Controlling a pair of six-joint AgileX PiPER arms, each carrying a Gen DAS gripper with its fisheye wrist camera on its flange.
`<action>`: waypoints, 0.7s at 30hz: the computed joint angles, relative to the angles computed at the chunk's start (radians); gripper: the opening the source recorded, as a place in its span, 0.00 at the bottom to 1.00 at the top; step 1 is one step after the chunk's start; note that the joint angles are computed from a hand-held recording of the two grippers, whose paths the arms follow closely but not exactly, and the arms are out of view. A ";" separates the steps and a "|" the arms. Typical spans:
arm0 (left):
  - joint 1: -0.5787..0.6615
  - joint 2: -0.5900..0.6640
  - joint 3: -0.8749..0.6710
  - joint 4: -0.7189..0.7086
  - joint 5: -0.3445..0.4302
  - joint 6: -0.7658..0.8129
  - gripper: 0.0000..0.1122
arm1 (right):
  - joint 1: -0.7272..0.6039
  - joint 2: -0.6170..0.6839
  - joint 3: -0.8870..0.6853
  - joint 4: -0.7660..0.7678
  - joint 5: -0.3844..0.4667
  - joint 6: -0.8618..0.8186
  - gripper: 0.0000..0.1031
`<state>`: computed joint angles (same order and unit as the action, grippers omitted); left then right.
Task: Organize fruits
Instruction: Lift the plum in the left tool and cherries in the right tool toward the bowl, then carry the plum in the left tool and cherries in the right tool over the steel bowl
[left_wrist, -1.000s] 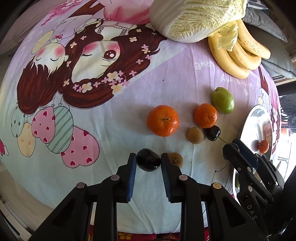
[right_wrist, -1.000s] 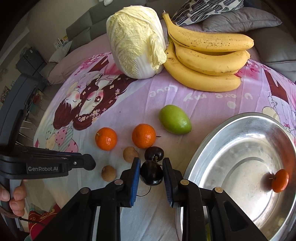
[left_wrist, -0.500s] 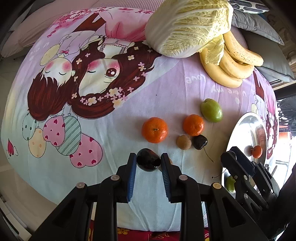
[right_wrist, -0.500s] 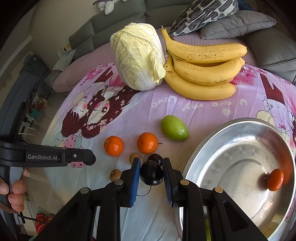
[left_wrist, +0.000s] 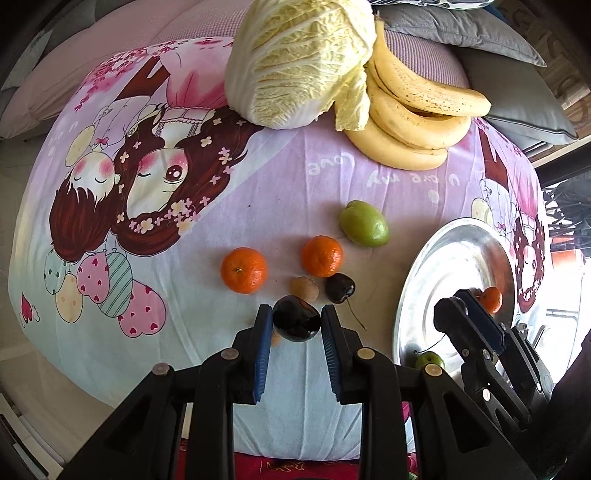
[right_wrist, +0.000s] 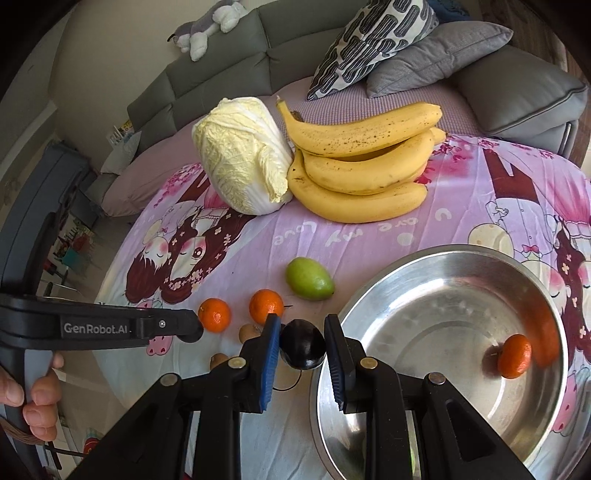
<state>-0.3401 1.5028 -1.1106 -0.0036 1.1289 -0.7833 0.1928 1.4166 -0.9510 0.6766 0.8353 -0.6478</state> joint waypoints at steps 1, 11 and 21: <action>-0.011 0.013 -0.016 0.004 0.004 -0.005 0.25 | -0.016 0.000 -0.002 0.005 0.005 -0.005 0.25; -0.110 0.144 -0.186 0.023 0.056 -0.042 0.25 | -0.162 0.025 -0.030 0.044 0.047 -0.050 0.25; -0.183 0.258 -0.319 0.016 0.076 -0.049 0.25 | -0.304 0.074 -0.064 0.040 0.071 -0.053 0.25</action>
